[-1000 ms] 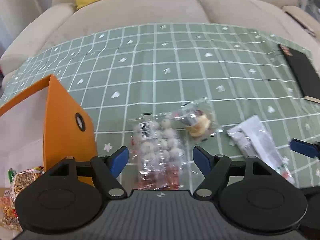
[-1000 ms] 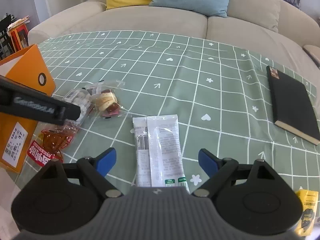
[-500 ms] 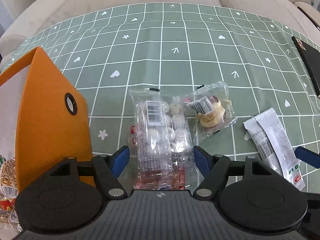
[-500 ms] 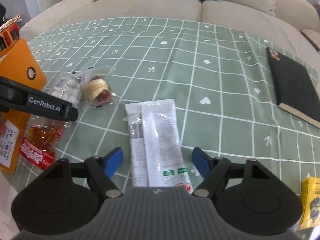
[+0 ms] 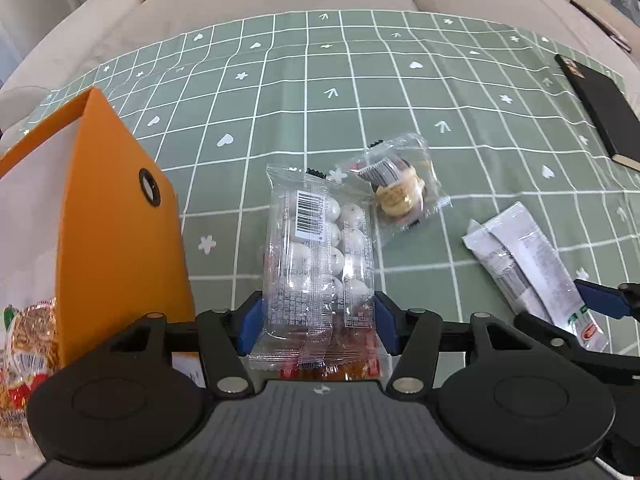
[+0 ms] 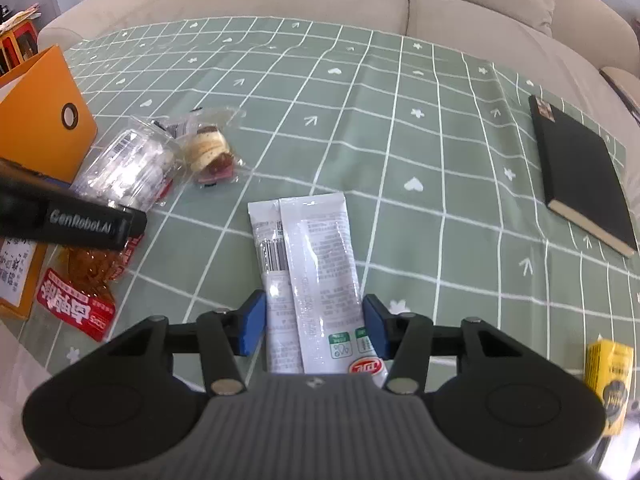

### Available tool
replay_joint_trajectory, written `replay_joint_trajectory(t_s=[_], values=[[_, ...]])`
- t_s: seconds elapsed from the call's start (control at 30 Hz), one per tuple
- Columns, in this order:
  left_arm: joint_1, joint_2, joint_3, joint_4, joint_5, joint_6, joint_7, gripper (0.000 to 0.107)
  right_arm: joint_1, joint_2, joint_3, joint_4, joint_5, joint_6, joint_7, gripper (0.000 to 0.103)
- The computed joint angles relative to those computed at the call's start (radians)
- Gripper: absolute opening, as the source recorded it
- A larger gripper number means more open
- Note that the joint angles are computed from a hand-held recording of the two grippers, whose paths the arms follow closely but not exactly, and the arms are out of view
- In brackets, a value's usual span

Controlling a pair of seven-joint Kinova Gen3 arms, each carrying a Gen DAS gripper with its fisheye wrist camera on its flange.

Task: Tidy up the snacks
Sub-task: 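Lift both packets off the table toward the orange box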

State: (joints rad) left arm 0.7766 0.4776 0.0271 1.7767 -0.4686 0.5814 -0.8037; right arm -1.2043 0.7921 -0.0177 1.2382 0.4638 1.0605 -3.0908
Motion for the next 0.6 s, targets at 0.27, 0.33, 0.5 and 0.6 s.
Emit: replay_joint_trajectory(t_s=[0.27, 0.33, 0.5, 0.6], values=[[-0.025, -0.066, 0.058, 0.093, 0.064, -0.049, -0.074, 0.064, -0.014, 0.001, -0.034, -0.048, -0.055, 0.048, 0.039, 0.049], [0.001, -0.082, 0.043, 0.114, 0.05, -0.065, -0.049, 0.064, -0.022, 0.001, -0.035, -0.056, -0.066, 0.063, 0.036, 0.049], [0.005, -0.141, 0.047, 0.171, 0.034, -0.102, -0.021, 0.064, -0.033, -0.018, -0.037, -0.038, -0.087, 0.061, 0.001, 0.048], [-0.002, -0.186, 0.054, 0.218, 0.024, -0.144, -0.013, 0.064, -0.047, -0.034, -0.036, -0.018, -0.088, 0.032, -0.047, 0.047]])
